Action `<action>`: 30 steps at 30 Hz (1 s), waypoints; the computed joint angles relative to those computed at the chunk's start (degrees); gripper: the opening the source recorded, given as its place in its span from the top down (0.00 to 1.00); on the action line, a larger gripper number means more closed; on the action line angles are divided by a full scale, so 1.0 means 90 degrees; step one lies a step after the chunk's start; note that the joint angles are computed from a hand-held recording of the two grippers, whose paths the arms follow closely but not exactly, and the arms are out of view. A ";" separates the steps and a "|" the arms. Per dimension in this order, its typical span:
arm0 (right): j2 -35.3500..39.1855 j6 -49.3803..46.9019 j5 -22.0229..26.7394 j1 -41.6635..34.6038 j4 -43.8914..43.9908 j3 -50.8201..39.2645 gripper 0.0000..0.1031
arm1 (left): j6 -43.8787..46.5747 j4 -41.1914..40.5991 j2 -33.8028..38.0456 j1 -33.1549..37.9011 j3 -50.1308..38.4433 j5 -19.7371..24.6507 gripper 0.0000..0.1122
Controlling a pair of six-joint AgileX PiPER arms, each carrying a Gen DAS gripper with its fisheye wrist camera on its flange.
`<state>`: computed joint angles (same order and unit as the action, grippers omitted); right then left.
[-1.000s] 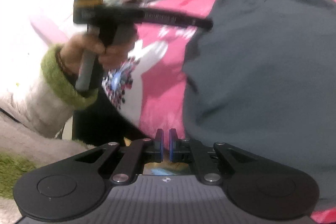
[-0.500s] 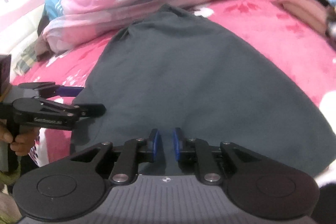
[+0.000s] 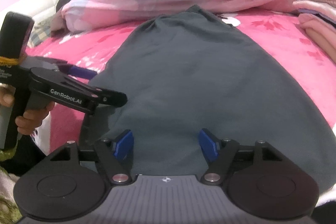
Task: Fold clothes
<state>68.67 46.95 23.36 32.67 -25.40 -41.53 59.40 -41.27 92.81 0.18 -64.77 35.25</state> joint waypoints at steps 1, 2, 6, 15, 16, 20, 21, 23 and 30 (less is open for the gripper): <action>-0.0056 -0.0195 -0.0107 -0.0125 0.0263 0.0040 0.29 | 0.0048 -0.0113 -0.0055 0.0080 -0.0008 -0.0001 0.09; -0.0124 -0.0336 -0.0150 -0.0227 0.0500 0.0056 0.29 | 0.0118 -0.0269 -0.0104 0.0171 -0.0029 0.0041 0.08; -0.0481 0.0588 -0.0063 -0.0289 -0.0209 0.0069 0.30 | 0.0237 -0.0744 -0.0219 0.0412 -0.0197 0.0245 0.08; 0.0072 0.3164 0.1141 0.0143 -0.2839 -0.0296 0.28 | -0.1056 -0.0033 0.0081 -0.0357 -0.0331 -0.0060 0.08; 0.0219 0.3080 0.1175 0.0132 -0.2728 -0.0335 0.28 | -0.1173 0.0072 0.0151 -0.0411 -0.0335 -0.0080 0.08; 0.0777 0.3249 0.1616 0.0463 -0.2923 -0.0495 0.16 | -0.2148 0.1019 0.0292 -0.0748 -0.0273 -0.0378 0.08; 0.0870 0.3198 0.1729 0.0544 -0.2928 -0.0574 0.04 | -0.2248 0.1122 0.0285 -0.0788 -0.0217 -0.0461 0.08; 0.1009 0.3150 0.1929 0.0693 -0.2916 -0.0683 0.00 | -0.2376 0.1255 0.0268 -0.0836 -0.0154 -0.0558 0.08; 0.1054 0.3063 0.1868 0.0584 -0.2719 -0.0722 0.00 | -0.2552 0.1332 0.0317 -0.0817 -0.0259 -0.0435 0.08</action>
